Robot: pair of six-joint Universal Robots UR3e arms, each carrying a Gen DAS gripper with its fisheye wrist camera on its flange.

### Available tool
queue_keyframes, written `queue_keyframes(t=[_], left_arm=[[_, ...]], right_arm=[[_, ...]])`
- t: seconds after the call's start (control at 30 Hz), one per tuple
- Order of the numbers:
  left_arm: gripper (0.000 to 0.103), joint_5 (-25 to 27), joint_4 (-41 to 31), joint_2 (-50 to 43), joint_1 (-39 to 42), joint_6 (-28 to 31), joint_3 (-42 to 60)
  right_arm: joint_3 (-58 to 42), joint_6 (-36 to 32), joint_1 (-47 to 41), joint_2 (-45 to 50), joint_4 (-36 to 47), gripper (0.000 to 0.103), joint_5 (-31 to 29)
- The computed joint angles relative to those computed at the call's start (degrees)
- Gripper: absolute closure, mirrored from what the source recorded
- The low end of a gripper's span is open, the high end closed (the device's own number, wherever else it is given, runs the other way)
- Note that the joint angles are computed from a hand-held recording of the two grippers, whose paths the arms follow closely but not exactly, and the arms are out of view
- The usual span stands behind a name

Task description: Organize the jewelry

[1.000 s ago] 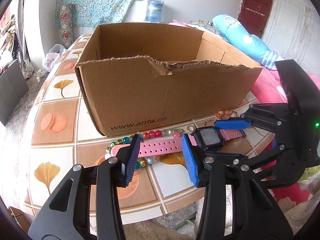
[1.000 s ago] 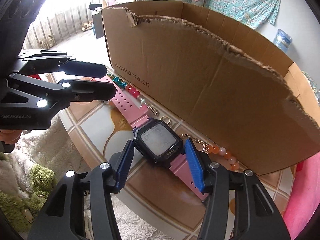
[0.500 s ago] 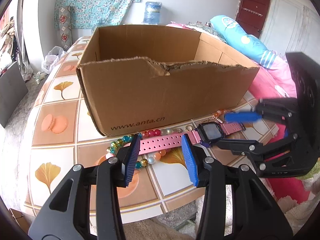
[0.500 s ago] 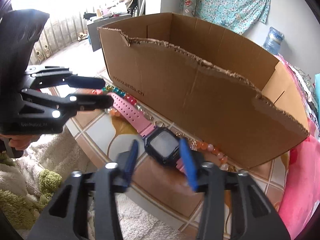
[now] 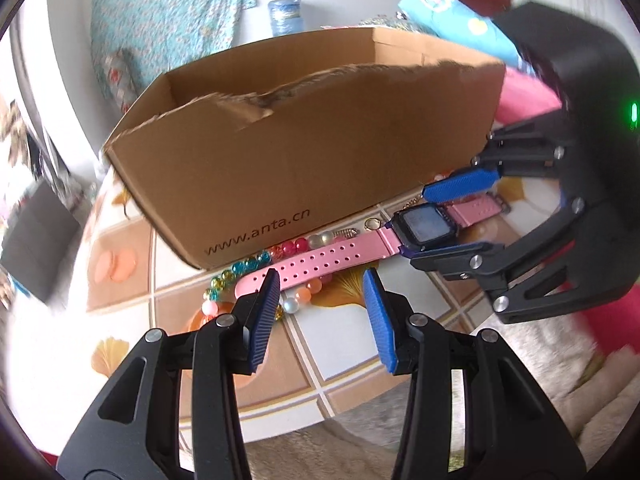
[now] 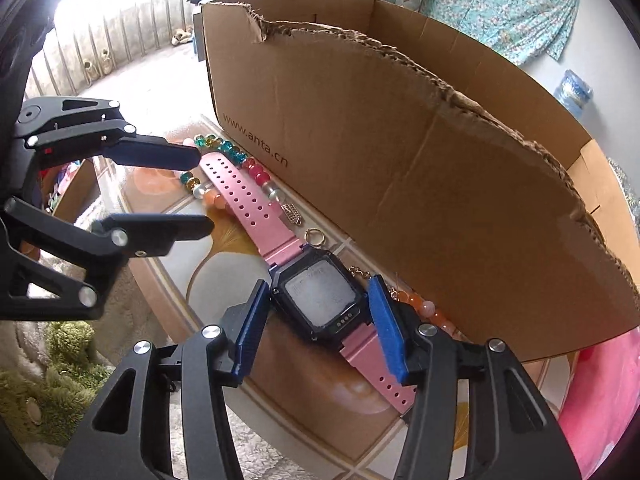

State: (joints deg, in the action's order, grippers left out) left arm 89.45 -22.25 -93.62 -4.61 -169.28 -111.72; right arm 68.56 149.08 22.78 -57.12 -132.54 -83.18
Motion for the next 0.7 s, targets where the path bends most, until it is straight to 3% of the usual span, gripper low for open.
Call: queue_keyframes(t=[0.43, 0.7], left_arm=[[0.061, 10.5, 4.3, -8.1, -8.4, 10.1, 4.3], [0.063, 12.5, 5.2, -9.6, -10.0, 13.3, 5.8]], right_arm=[[-5.2, 3.8, -9.2, 0.9, 12.8, 0.053, 17.0], [-8.0, 2.3, -12.1, 2.5, 18.5, 0.053, 23.9]])
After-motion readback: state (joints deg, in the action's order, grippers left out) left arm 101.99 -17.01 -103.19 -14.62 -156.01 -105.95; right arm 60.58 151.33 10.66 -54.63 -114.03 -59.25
